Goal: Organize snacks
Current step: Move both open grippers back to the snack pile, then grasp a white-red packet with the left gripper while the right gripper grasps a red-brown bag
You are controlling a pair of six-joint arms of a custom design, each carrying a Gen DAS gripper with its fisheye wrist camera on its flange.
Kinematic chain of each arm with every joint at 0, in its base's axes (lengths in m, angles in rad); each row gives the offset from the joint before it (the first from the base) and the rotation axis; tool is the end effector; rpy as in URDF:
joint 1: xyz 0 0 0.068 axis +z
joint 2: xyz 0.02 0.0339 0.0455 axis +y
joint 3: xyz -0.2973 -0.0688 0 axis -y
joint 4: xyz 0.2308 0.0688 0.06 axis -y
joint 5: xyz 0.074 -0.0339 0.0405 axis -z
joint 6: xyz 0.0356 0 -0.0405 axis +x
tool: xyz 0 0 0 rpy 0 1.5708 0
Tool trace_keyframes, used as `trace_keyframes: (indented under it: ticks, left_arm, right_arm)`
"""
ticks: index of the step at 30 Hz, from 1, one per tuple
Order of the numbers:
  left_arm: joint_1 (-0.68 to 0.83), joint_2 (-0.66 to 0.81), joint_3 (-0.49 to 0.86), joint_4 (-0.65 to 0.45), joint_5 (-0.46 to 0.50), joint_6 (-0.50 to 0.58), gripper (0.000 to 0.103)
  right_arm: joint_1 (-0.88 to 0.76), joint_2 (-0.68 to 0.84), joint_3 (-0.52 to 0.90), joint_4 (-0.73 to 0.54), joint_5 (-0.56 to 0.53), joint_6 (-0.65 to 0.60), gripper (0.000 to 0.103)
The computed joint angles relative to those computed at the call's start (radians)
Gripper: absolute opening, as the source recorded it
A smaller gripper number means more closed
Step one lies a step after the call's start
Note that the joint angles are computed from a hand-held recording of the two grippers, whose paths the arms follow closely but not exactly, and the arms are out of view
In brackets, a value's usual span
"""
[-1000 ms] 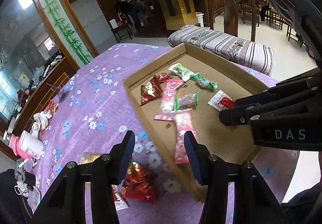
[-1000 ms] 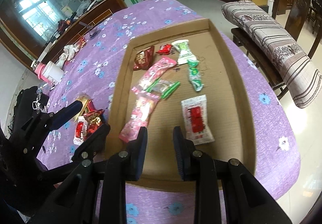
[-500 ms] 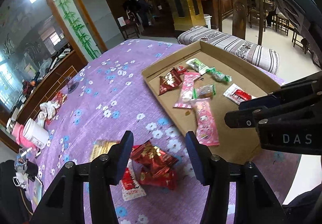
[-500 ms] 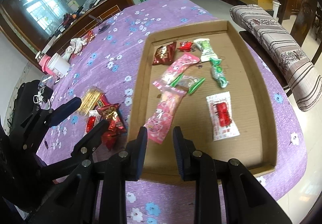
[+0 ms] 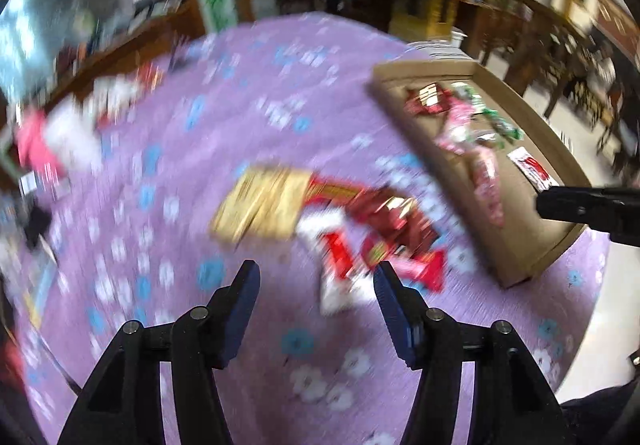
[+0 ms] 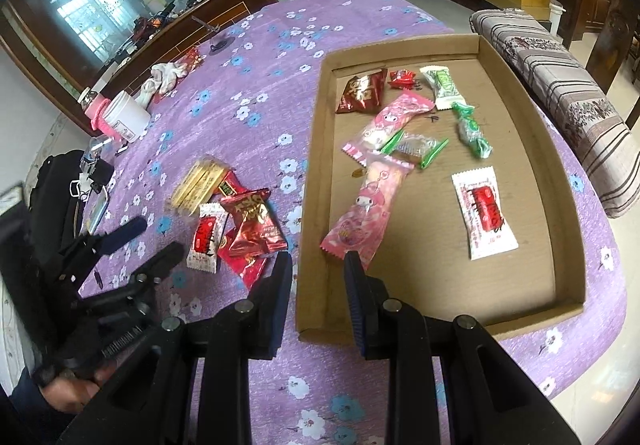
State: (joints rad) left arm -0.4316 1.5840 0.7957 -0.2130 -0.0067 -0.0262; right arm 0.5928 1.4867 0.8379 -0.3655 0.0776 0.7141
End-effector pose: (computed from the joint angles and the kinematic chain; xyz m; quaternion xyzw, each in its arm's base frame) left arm 0.2620 -0.1204 0.1971 0.1923 0.9403 -0.0606 0.2743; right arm 0.2280 0.1502 0.2251 0.0689 0.9584 0.1372 0.2406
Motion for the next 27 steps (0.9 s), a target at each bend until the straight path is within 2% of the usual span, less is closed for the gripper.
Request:
trace_keyframes:
  ticks: [6, 7, 8, 13, 15, 16, 20, 23, 27]
  left_arm:
    - [0.058, 0.045, -0.019, -0.002, 0.142, -0.027, 0.062]
    - [0.052, 0.068, -0.006, -0.007, 0.149, -0.045, 0.067]
    - [0.045, 0.084, 0.006, -0.009, 0.142, -0.063, 0.07]
    - [-0.005, 0.175, 0.088, -0.012, 0.061, -0.094, 0.069]
    - [-0.018, 0.215, 0.127, -0.018, 0.037, -0.105, 0.057]
    - [-0.02, 0.236, 0.149, -0.027, 0.035, -0.11, 0.047]
    - [-0.038, 0.262, 0.155, -0.006, -0.03, -0.1, 0.031]
    - [-0.031, 0.233, 0.111, 0.02, -0.04, -0.104, 0.026]
    - [-0.019, 0.147, 0.023, 0.049, -0.069, -0.095, 0.026]
  right_arm:
    - [-0.004, -0.021, -0.018, -0.006, 0.001, 0.006, 0.026]
    - [-0.009, -0.028, -0.02, -0.011, 0.004, 0.003, 0.026]
    - [-0.012, -0.036, -0.023, -0.014, 0.006, -0.001, 0.026]
    - [-0.037, -0.067, -0.039, -0.03, 0.0, -0.032, 0.026]
    - [-0.051, -0.077, -0.042, -0.033, -0.009, -0.054, 0.026]
    - [-0.054, -0.08, -0.041, -0.033, -0.014, -0.064, 0.026]
    - [-0.062, -0.074, -0.022, -0.026, -0.058, -0.129, 0.026]
    - [-0.046, -0.025, 0.026, -0.017, -0.098, -0.181, 0.026]
    - [-0.027, 0.088, 0.121, -0.019, -0.154, -0.221, 0.032]
